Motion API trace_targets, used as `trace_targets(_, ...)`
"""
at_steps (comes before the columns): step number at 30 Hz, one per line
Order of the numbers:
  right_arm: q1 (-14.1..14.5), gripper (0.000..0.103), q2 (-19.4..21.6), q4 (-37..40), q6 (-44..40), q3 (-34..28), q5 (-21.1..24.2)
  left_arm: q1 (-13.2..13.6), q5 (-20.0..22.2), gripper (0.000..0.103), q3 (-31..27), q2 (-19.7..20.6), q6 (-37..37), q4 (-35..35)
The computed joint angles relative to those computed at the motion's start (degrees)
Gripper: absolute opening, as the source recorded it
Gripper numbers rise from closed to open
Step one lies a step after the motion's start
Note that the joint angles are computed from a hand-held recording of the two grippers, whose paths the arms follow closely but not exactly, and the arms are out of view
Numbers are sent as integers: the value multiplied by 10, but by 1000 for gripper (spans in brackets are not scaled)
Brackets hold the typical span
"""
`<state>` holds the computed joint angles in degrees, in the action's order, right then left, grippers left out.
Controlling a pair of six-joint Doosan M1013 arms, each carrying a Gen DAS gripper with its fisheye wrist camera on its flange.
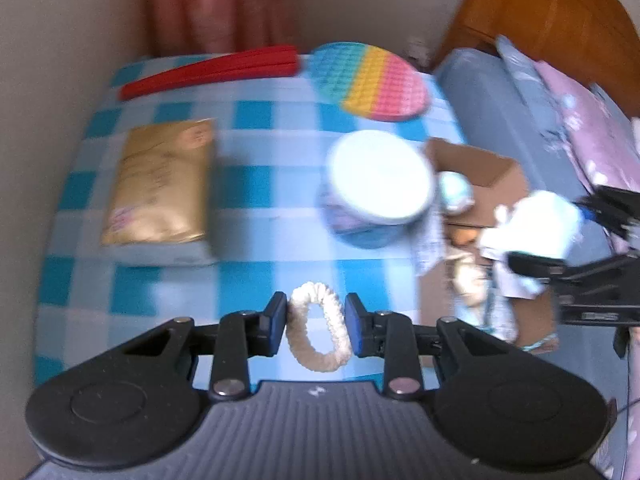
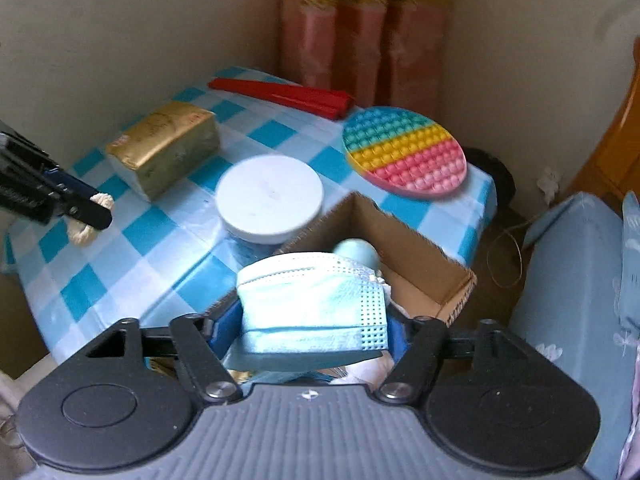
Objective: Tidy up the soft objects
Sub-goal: 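Carry the mask and hair tie over the box and open both grippers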
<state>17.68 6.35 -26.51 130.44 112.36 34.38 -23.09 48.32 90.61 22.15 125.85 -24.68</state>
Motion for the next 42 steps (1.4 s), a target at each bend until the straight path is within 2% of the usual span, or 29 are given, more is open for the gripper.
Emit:
trace_targets(2,-2,86,4,0,3,4,-1,-10,1,30,1,-2,14,-6)
trace_targets(5,-3,87,5,6,-2,12,-10,-25,2,30,0,-5,36,-14)
trace_targets(13,2,99,-15,1,28,36,-44,-58,8,30,-22,10,47,-16)
trace_targets(19,5,101,-35,20,44,58,-78,-81,33,30,-55,34,46,-30)
trace_targets(32,4,101,-38,8,91,69,-86,-123,46,31,-97,79,16,-30)
trace_targets(34,5,101,-39,3,99,69,-85,-125,42,40,-96,84,13,-26)
trace_targets(36,4,101,-39,5,97,69,-84,-127,39,70,-96,90,9,-24)
trace_targets(37,5,101,-39,3,100,68,-82,-126,38,73,-96,91,12,-29)
trace_targets(42,7,101,-37,-2,107,66,-79,-125,-8,77,-71,72,45,-42)
